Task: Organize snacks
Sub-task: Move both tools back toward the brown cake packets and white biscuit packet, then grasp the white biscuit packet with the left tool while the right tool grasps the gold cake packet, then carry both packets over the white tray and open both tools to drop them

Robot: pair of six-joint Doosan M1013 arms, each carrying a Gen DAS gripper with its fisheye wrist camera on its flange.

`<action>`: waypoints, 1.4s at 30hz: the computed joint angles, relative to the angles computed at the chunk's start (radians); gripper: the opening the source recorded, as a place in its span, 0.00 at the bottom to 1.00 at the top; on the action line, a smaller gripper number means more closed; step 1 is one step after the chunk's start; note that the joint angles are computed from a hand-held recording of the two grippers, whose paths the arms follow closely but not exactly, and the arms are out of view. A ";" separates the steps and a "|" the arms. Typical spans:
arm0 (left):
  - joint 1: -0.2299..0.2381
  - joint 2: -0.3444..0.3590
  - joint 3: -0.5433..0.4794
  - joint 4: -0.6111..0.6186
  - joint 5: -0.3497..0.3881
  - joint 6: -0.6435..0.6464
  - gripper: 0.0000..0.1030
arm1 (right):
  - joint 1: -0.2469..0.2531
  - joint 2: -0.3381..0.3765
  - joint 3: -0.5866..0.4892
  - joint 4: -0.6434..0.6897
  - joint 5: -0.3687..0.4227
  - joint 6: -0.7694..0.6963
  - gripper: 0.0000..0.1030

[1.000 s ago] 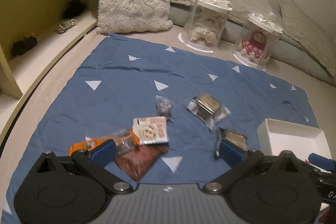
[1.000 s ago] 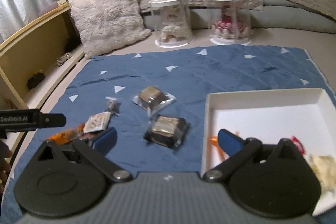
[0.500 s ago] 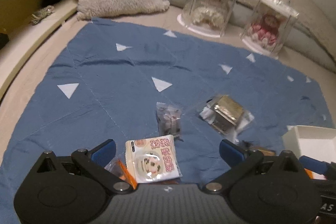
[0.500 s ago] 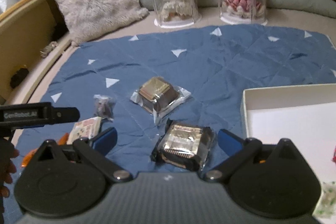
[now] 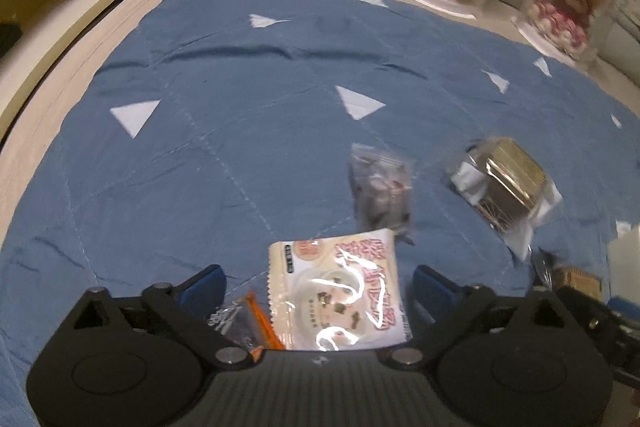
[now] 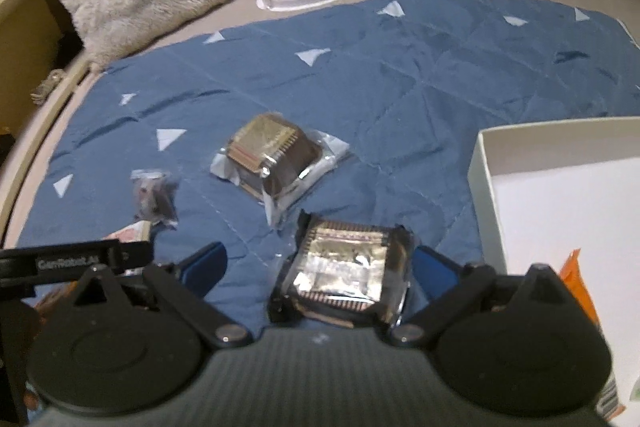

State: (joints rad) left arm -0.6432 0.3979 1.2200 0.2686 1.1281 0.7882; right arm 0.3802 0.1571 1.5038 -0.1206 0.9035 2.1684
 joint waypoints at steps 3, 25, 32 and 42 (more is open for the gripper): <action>0.004 -0.005 0.006 -0.001 -0.007 -0.018 0.89 | 0.006 0.016 -0.013 -0.033 0.033 0.061 0.97; -0.024 -0.042 0.060 0.077 -0.107 -0.081 0.48 | 0.020 0.037 -0.019 -0.073 0.055 0.075 0.61; -0.043 -0.058 0.062 0.086 -0.119 -0.081 0.47 | 0.036 0.004 0.008 -0.112 0.000 0.057 0.61; -0.078 -0.090 0.059 0.112 -0.101 -0.123 0.45 | 0.042 -0.059 0.042 -0.130 -0.066 0.034 0.61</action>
